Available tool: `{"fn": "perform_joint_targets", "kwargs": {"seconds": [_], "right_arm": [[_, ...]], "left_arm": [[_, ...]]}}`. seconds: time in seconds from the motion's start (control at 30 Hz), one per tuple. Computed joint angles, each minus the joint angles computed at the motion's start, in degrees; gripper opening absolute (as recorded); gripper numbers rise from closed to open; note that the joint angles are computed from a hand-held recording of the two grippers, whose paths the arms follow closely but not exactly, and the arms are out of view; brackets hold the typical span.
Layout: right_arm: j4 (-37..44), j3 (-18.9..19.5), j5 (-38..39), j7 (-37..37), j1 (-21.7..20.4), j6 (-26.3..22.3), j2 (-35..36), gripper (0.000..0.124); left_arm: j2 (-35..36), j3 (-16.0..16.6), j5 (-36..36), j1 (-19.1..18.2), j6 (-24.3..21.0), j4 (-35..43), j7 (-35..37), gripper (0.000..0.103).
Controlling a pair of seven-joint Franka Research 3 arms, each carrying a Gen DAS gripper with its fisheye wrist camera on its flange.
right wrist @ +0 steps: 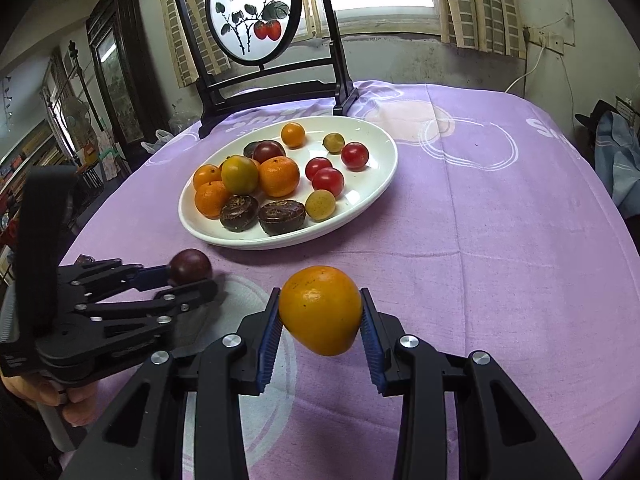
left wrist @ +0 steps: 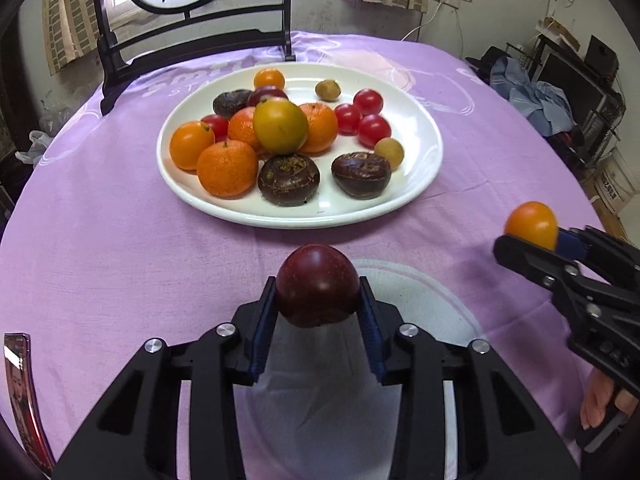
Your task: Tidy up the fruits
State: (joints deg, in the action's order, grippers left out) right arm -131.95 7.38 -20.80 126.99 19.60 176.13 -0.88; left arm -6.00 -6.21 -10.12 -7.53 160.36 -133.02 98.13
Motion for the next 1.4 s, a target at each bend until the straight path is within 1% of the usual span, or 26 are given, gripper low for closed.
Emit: {"fn": "perform_joint_targets", "kwargs": {"seconds": [0.1, 0.2, 0.33, 0.4, 0.5, 0.57, 0.63, 0.7, 0.8, 0.83, 0.9, 0.97, 1.03, 1.1, 1.23, 1.27, 1.4], "right_arm": [[0.13, 0.14, -0.66, 0.72, -0.22, 0.65, -0.46, 0.038], [1.88, 0.52, -3.04, 2.04, -0.64, -0.18, -0.24, 0.038], [7.18, -0.13, -7.82, 3.76, 0.15, -2.69, 2.0, 0.038], [10.7, -1.18, -9.58, 4.0, 1.37, -3.92, 4.03, 0.038], [17.18, -2.95, -8.65, 2.22, 3.49, -6.09, 8.96, 0.038], [20.84, -4.76, -8.76, 2.48, 5.25, -7.45, 12.18, 0.038], [23.69, -5.83, -6.6, 1.52, 6.22, -8.56, 15.08, 0.038], [26.08, -6.51, -3.75, 0.06, 6.85, -9.62, 17.55, 0.038], [28.65, -7.84, -0.21, -1.59, 8.09, -11.2, 20.11, 0.038], [28.78, -8.07, 1.21, -2.34, 8.27, -11.17, 20.35, 0.039], [27.73, -10.25, 1.23, -1.51, 10.09, -9.65, 19.74, 0.048], [26.11, -11.56, 0.72, -1.29, 11.21, -8.05, 18.5, 0.052], [24.43, -13.48, -1.25, 0.34, 12.82, -7.15, 16.99, 0.052], [22.6, -13.99, -2.65, 1.32, 13.17, -6.31, 15.4, 0.052], [17.84, -13.58, -4.85, 3.66, 12.56, -4.21, 11.42, 0.054], [16.52, -13.23, -5.46, 4.23, 12.19, -3.75, 10.34, 0.055], [11.89, -11.2, -8.61, 6.74, 10.36, -3.13, 6.43, 0.055]], "left_arm": [[-2.53, 0.98, -1.97, -0.36, 0.64, -0.71, 2.54, 0.038], [-3.29, 2.04, -2.8, -0.7, 0.74, 0.51, 4.15, 0.038], [-1.32, 1.64, 0.31, 0.75, 0.83, 4.62, 1.3, 0.038], [1.02, 1.1, 2.97, 1.91, 1.0, 7.56, -1.63, 0.038], [5.96, 0.36, 7.97, 3.76, 0.27, 13.16, -7.9, 0.038], [9.25, 0.13, 13.02, 4.52, -0.72, 16.85, -13.27, 0.038], [12.65, 0.26, 18.06, 4.74, -1.74, 20.6, -18.31, 0.038], [14.74, 0.14, 20.48, 4.96, -2.39, 22.9, -20.98, 0.038], [17.47, -0.58, 20.74, 5.56, -3.53, 25.99, -22.37, 0.039], [18.0, -0.69, 20.8, 5.66, -3.6, 26.53, -23.04, 0.042], [18.17, -0.51, 22.16, 5.41, -2.88, 26.56, -25.07, 0.063], [17.61, -0.19, 24.07, 5.15, -1.66, 25.85, -26.9, 0.072], [16.54, -0.21, 25.0, 5.23, -0.55, 24.56, -28.23, 0.075], [15.41, -1.11, 23.28, 5.98, -0.38, 23.31, -26.91, 0.079], [11.93, -1.54, 21.57, 6.39, 1.33, 18.96, -26.07, 0.084], [11.04, -1.81, 20.23, 6.57, 1.69, 17.81, -24.96, 0.085], [7.04, -1.95, 16.89, 6.29, 2.84, 12.75, -21.99, 0.086]]}}
